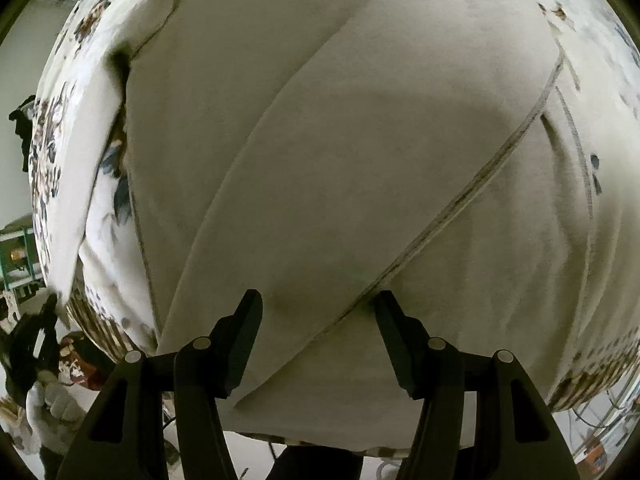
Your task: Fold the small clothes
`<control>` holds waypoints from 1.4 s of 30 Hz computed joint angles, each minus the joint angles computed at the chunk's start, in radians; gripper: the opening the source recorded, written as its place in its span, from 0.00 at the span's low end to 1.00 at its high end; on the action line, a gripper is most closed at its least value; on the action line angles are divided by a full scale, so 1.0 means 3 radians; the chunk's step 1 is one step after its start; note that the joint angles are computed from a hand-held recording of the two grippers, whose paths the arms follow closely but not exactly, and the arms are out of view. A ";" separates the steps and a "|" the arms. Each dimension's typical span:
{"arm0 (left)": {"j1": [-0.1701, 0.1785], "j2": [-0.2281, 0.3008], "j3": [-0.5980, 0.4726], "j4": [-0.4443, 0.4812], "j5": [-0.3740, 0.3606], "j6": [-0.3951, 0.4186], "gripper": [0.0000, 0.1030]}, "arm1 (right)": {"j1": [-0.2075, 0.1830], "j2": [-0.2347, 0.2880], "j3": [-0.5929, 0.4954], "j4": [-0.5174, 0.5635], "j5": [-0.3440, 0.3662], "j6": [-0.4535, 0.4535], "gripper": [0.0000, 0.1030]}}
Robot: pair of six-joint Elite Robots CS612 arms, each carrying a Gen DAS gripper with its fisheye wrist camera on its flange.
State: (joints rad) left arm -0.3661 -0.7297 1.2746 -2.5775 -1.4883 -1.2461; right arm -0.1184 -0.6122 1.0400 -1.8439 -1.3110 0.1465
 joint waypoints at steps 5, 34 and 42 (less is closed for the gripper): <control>0.0013 -0.0034 0.0018 0.0050 -0.0008 0.0139 0.04 | -0.0021 0.0006 -0.0025 -0.0049 -0.0065 0.0111 0.59; -0.1107 0.0300 -0.0895 0.1060 -0.0868 0.3141 0.05 | -0.0723 -0.0879 0.1363 -0.0623 0.0016 -0.0111 0.59; -0.0917 0.0186 -0.0687 0.1354 0.0108 0.2360 0.68 | -0.0646 -0.0758 0.1314 -0.0490 0.0795 -0.0221 0.60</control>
State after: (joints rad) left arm -0.6412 -0.6739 1.0684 -2.1713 -1.4559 -0.5382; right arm -0.3122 -0.8397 1.4343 -1.9908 -1.0724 0.0803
